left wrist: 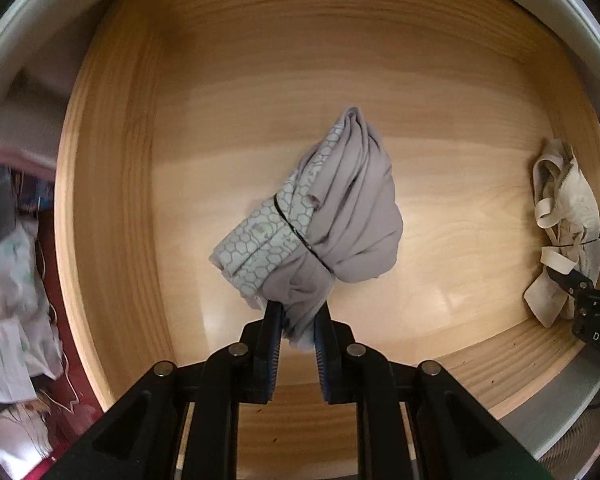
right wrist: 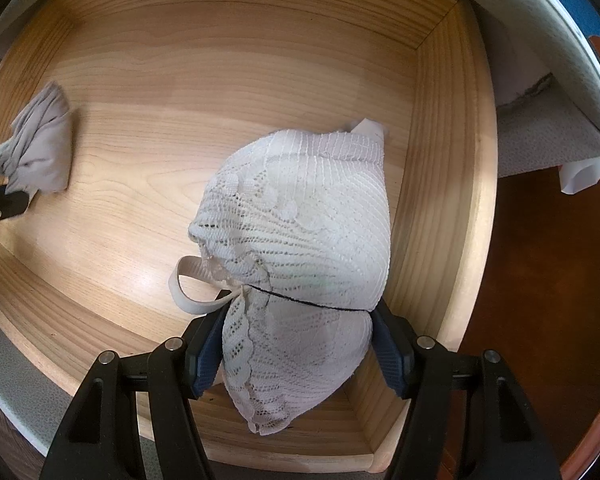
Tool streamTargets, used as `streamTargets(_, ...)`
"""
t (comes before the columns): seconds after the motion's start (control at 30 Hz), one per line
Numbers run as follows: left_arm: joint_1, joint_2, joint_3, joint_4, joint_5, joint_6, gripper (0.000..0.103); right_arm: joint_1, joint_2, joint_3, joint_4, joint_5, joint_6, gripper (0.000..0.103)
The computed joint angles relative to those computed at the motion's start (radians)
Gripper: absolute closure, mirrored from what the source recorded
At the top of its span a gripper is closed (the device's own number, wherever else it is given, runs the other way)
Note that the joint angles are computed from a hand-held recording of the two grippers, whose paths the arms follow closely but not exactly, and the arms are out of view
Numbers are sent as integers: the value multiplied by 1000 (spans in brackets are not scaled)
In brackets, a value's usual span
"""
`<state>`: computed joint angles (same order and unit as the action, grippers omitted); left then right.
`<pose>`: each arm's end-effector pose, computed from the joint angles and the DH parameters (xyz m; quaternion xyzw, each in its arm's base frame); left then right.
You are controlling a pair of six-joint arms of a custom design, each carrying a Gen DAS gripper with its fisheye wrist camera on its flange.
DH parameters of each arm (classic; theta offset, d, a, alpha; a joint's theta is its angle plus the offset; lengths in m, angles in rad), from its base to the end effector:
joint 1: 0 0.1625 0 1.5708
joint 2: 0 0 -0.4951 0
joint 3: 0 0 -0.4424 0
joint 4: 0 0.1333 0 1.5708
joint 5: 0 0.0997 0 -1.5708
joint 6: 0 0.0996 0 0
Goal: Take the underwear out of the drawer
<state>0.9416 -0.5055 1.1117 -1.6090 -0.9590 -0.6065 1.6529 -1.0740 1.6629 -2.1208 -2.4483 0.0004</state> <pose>-0.3385 -0.7888 0.0278 0.0948 0.9144 0.0503 0.3904 0.1140 -0.6940 0.2845 0.0452 -0.9040 -0.0001 0.4251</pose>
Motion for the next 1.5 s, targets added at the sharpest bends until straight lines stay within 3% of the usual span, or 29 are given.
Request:
streamTargets(0.1,6,-17,19,-7,-12,-25,88,0,0,0,0,-1,1,41)
streamTargets(0.17,10,15,-28,9,-13,-42,88,0,1,-1,2,0,1,41)
streamTargets(0.43,23,-19,19,-26,-44,-97,88,1,1,-2,5,-1,4,40)
streamTargets(0.63,33,-48,57,-77,-46,-72,85,0,1,-1,3,0,2,40)
streamTargets(0.7,28,-60,79,-119,-63,-55,82,0,2,-3,5,-2,3,40)
streamTargets(1.03,-1,-100,103,-166,-65,23,46,-1,1,-2,7,-4,2,40)
streamTargets(1.37,13,-49,-1,-105,-9,132,40,-2,2,0,9,-10,2,39)
streamTargets(1.5,28,-15,-47,-55,-8,118,39,-3,2,0,9,-11,0,39)
